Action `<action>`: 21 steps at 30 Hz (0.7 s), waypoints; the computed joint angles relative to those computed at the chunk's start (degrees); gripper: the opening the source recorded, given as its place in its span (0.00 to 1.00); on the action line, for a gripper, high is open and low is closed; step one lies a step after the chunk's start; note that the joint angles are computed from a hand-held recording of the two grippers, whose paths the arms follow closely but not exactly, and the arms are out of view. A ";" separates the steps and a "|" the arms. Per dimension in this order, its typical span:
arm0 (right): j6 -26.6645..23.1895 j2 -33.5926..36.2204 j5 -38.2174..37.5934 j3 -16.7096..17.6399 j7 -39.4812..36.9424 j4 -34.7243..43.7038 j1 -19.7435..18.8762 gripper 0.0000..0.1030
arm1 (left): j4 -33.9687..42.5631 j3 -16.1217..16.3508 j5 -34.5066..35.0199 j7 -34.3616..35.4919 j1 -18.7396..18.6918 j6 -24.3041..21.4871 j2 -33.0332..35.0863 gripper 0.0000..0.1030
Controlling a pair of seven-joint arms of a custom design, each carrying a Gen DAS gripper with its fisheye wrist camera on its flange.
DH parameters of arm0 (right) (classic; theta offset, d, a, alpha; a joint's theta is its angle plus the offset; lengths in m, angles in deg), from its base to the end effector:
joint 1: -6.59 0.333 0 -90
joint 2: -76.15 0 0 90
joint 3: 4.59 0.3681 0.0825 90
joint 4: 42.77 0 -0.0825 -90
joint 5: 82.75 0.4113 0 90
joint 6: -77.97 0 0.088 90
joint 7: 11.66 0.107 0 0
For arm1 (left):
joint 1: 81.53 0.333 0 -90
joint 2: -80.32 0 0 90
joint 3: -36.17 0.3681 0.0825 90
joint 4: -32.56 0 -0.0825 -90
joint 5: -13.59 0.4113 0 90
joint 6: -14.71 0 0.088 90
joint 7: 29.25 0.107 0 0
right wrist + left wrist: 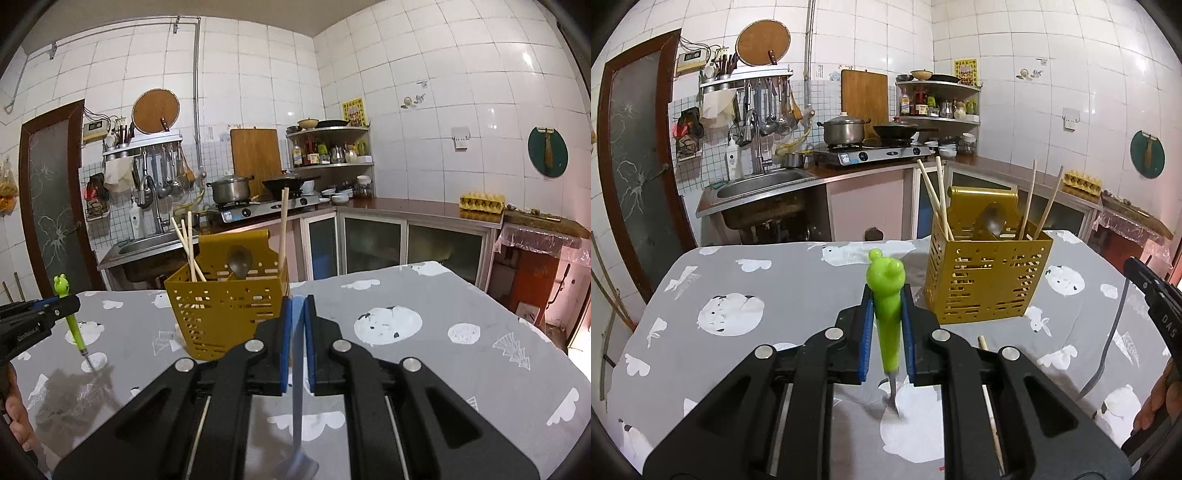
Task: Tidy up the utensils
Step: 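Lift the fork and grey utensil and carry them above the yellow holder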
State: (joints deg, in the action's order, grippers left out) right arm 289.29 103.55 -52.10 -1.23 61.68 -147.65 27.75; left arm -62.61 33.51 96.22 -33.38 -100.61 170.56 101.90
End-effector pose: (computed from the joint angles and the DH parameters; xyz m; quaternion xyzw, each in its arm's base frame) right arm 0.6782 0.2272 0.4574 -0.5634 0.5547 -0.3666 0.4904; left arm 0.6739 -0.3025 0.4784 -0.6314 0.5774 -0.3492 0.3821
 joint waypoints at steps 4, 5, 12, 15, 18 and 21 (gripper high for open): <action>0.55 0.24 -0.24 -0.01 -0.01 0.39 0.05 0.07 | 0.58 0.15 -0.72 0.38 0.16 0.23 0.47 0.12; 0.75 0.32 -0.19 -0.08 -0.13 0.58 0.14 0.07 | 0.66 0.23 -0.69 0.23 0.15 0.39 0.51 0.12; 1.39 0.80 -0.66 0.30 0.49 1.64 -0.27 0.07 | 1.25 0.64 1.22 -1.11 -0.27 0.54 0.33 0.12; 1.51 1.08 -0.84 0.30 0.52 2.42 -0.30 0.07 | 1.35 0.49 2.34 -1.90 -0.26 0.71 -0.04 0.12; 1.74 1.18 -1.06 0.41 0.70 2.92 -0.42 0.07 | 1.51 0.31 3.54 -2.78 -0.23 0.61 -0.51 0.12; 1.93 1.20 -1.64 0.68 1.35 3.63 -0.87 0.07 | 2.36 0.03 4.72 -3.95 -0.01 1.08 -0.79 0.12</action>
State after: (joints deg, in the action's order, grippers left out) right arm 291.22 104.75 -53.74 -0.55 63.03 -144.02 26.89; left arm -60.25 33.55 100.94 -37.33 -100.62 171.64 101.11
